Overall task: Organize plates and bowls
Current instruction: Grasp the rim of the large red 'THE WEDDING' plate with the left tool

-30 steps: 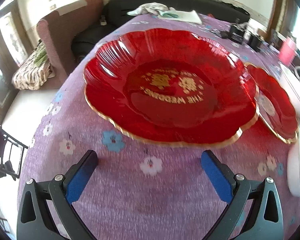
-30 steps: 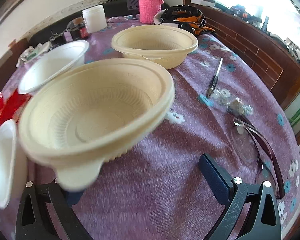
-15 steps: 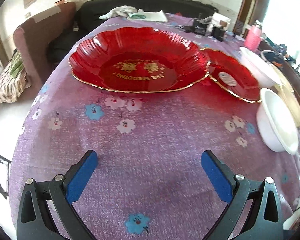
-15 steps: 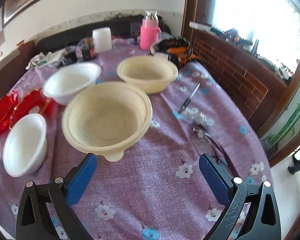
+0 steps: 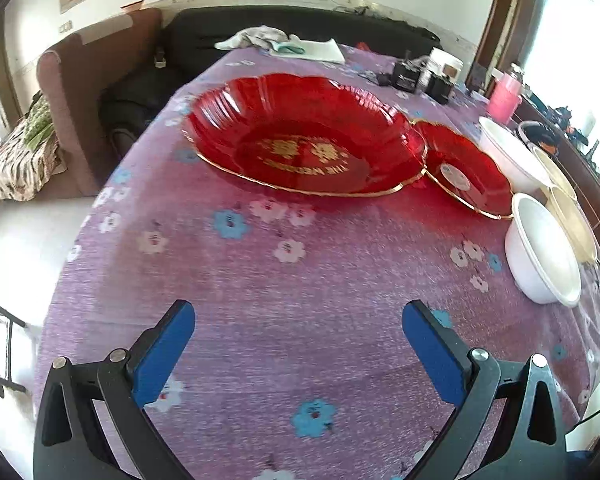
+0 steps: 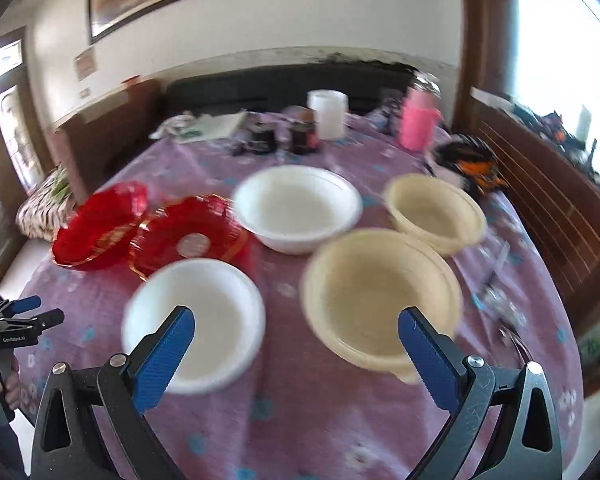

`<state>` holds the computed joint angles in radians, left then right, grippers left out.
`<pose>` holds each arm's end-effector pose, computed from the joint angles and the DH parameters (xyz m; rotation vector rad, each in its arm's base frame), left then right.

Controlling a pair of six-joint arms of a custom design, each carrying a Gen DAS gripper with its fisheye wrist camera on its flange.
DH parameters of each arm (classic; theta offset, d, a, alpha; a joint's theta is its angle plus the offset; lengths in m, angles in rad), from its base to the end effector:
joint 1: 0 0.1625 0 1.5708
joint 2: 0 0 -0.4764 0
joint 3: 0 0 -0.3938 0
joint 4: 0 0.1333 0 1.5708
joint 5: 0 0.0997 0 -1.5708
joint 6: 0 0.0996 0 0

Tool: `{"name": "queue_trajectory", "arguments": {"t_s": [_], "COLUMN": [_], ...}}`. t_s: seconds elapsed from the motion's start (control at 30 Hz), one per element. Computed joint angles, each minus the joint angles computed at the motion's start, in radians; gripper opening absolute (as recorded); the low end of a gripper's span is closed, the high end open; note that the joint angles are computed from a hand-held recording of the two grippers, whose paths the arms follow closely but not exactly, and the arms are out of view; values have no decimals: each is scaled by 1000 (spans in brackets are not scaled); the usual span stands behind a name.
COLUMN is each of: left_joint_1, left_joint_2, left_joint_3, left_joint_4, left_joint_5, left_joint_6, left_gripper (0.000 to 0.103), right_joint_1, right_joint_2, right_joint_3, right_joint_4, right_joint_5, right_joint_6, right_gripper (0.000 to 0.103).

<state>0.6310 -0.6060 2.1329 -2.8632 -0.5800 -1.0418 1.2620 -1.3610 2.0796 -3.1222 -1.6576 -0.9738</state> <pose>-0.2704 -0.4658 -0.0358 0.0286 2.2733 -0.8790 -0.0442 -0.5487 0.3762 0.7576 -2.3387 0.8072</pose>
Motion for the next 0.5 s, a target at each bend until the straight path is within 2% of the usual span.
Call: {"name": "queue_trajectory", "arguments": {"t_s": [0.1,0.2,0.5], "left_joint_1": [-11,-28,-34], "left_joint_2": [-21,-39,-50], "left_joint_3": [8,11,11], "left_joint_4": [56,114,131], "left_joint_5": [19,42,58], "left_joint_6": [-42,-79,-78], "left_gripper": [103,103,103], "right_joint_1": [53,93,187], "right_joint_2": [48,82,178], "right_joint_3": [13,21,61], "right_joint_4": [-65,-81,-223], "right_joint_5": [-52,-80,-141], "right_joint_6": [-35,-64,-177], "right_gripper": [103,103,103]}}
